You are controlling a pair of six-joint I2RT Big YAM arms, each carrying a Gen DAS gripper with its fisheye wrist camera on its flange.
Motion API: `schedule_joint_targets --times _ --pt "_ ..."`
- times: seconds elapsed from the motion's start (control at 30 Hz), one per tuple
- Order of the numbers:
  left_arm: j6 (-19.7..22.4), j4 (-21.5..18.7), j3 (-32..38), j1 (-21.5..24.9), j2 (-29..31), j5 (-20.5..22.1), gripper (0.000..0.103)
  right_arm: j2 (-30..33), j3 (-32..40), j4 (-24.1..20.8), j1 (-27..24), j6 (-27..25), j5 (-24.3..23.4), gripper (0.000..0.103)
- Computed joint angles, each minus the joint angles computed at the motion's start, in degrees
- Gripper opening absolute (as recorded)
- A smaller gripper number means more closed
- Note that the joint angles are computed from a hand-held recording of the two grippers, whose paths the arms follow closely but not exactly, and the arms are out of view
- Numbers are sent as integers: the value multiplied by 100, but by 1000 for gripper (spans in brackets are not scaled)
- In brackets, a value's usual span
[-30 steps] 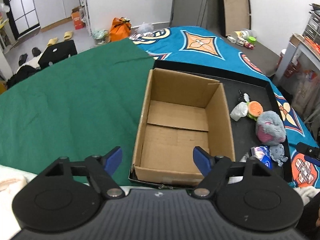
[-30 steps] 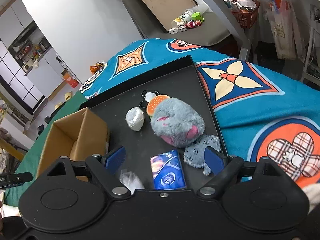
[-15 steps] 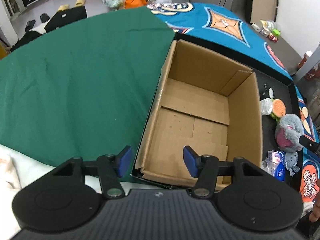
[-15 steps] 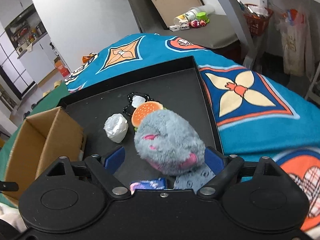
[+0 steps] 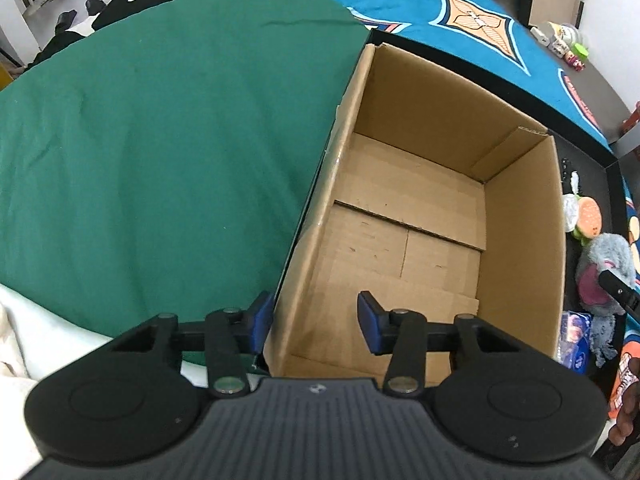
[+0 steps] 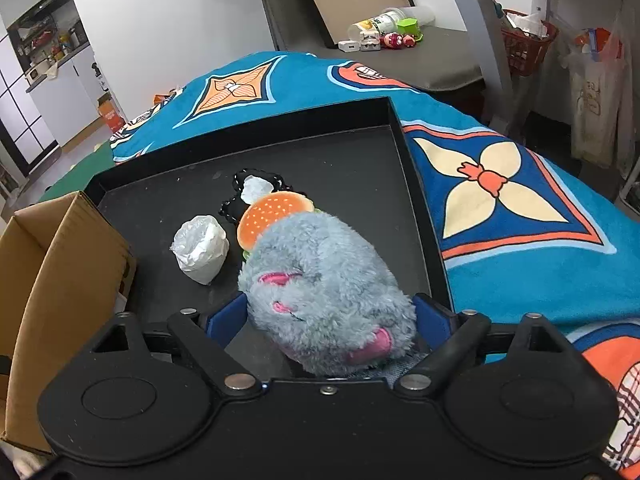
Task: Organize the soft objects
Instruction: 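Carry the grey plush mouse with the right gripper over the cardboard box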
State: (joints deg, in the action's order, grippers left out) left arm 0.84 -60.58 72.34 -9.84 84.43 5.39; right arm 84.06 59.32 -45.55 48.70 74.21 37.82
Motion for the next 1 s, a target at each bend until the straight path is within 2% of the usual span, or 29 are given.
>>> schedule_joint_targets --times 0.13,0.2,0.27,0.37,0.47,0.73,1.0 --pt "-76 -12 24 -5 71 -39 33 137 95 -61 2 -142 -14 91" --pt "-123 -4 12 10 83 -53 20 174 118 -88 14 -129 26 90" --pt "-206 60 -39 21 62 -110 15 177 118 -73 26 -178 64 82" --pt "-193 105 -75 22 35 -91 15 137 78 -28 52 -225 115 72" --pt "-159 135 -107 36 -1 -73 15 26 14 34 68 -153 127 67" --pt "153 197 -218 134 -148 168 15 -87 186 -131 215 -80 450 66" --pt "406 240 -316 268 -274 595 15 29 684 -239 425 -317 698 66"
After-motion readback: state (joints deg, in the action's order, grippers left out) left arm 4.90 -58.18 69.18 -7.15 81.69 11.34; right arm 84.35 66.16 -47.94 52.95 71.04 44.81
